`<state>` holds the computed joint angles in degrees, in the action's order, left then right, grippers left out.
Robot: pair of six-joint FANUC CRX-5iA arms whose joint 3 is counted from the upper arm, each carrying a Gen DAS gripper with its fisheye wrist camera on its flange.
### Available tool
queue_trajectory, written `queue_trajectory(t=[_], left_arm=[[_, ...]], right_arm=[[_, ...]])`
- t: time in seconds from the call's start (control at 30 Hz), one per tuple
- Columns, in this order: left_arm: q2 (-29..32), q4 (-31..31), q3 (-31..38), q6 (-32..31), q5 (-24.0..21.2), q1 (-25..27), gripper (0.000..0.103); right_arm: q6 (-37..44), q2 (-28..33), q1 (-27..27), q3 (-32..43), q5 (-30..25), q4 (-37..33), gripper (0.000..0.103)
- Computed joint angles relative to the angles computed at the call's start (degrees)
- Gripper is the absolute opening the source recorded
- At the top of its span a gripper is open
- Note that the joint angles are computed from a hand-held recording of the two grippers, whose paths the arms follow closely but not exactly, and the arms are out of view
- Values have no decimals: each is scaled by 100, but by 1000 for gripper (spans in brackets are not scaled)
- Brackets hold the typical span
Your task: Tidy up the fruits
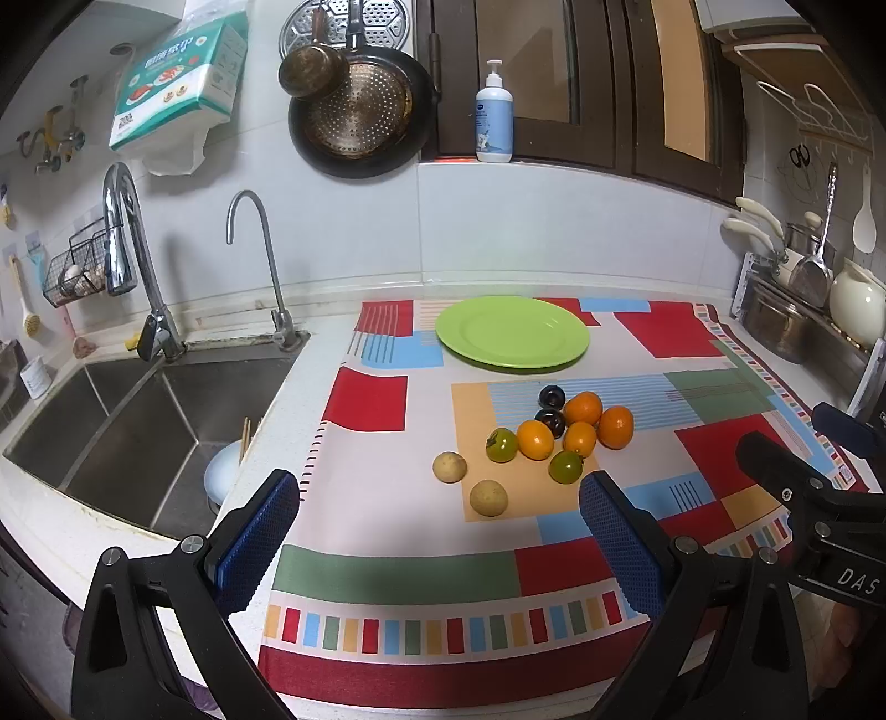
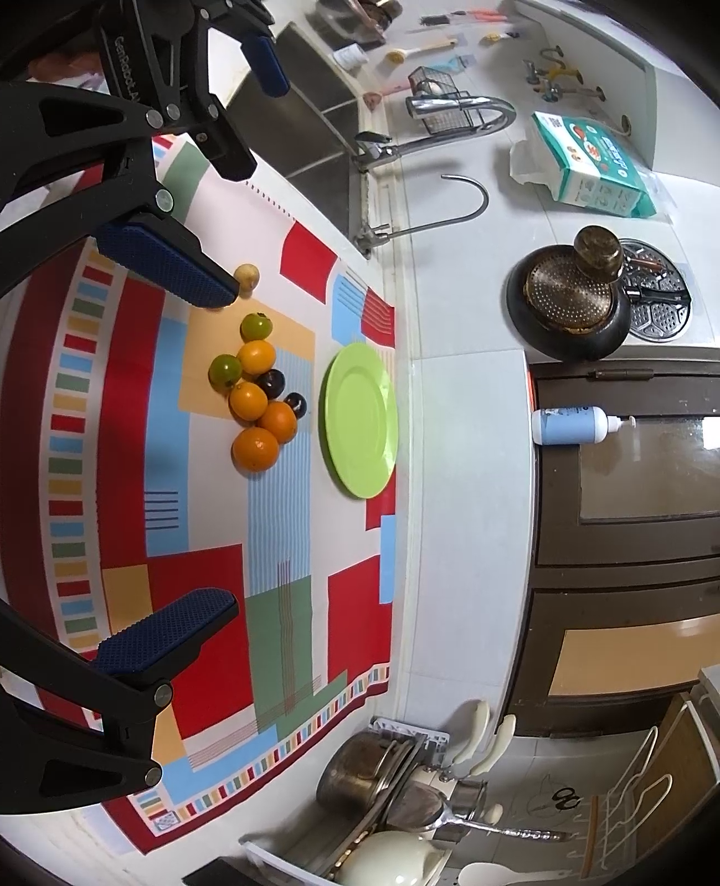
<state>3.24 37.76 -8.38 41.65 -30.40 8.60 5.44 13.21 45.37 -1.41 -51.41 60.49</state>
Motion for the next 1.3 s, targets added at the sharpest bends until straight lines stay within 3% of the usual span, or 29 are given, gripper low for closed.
queue_trajectory(t=[0.73, 1.3], left_arm=[[164, -42, 158, 23, -75, -14, 103], [567, -291, 538, 227, -386, -24, 99]], right_arm=[[65, 76, 6, 83, 4, -66, 102], [896, 407, -170, 611, 158, -815, 102]])
